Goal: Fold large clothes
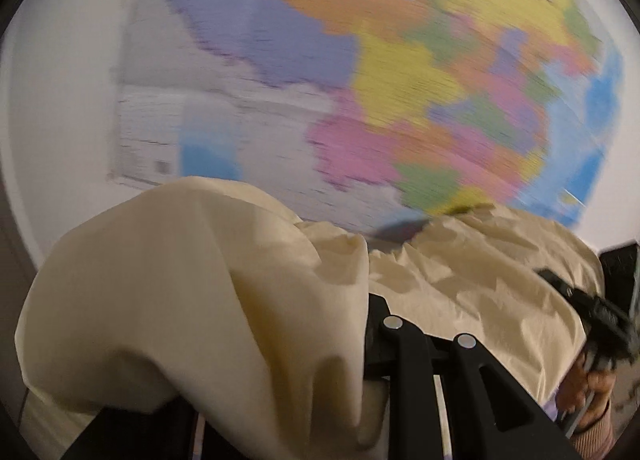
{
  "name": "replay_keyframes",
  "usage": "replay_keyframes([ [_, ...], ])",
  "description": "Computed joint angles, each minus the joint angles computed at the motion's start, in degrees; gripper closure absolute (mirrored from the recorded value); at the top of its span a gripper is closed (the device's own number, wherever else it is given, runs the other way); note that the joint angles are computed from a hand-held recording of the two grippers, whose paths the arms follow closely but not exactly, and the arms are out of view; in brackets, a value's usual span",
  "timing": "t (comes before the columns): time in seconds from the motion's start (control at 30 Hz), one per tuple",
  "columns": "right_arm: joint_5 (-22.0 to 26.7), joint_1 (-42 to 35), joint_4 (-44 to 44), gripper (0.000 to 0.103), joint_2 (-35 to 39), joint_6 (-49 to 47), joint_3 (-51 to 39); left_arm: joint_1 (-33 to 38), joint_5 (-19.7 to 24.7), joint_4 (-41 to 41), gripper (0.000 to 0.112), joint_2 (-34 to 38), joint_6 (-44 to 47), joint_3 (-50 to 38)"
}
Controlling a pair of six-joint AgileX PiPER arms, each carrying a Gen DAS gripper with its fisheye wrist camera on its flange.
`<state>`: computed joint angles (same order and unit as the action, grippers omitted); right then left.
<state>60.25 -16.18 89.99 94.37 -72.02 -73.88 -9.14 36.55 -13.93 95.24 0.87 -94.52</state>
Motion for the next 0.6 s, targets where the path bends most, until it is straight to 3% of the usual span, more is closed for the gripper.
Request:
replay_keyframes([
  [0.1, -4.1, 6.2, 4.5, 0.090, 4.3, -4.2, -1.1, 4.3, -1.8, -0.6, 0.091, 2.6, 1.6, -1.1],
  [0.2, -8.1, 12.0, 5.0, 0.090, 10.1, -6.4, -2.2, 9.0, -8.4, -4.5, 0.090, 5.8, 6.8, 3.2],
  [0.3, -8.6, 15.1, -1.6, 0.089, 18.9, 1.1, -5.8, 13.2, -6.2, -8.2, 0.090, 13.4, 7.9, 3.6],
  [0.37, -9.4, 15.8, -3.2, 0.087, 22.5, 2.2, -5.2, 13.9, -7.2, -4.8, 0.088, 16.9, 4.9, 5.2],
  [0.5, -6.5, 14.1, -3.8, 0.068, 22.7, 1.7, -2.7, 16.7, -11.0, -16.8, 0.081, 17.9, 14.4, 10.4],
  [0.6, -6.1, 12.9, -8.4, 0.045, 19.3, 3.4, -0.5, 16.7, -10.4, -15.2, 0.079, 18.0, 13.3, 9.7],
])
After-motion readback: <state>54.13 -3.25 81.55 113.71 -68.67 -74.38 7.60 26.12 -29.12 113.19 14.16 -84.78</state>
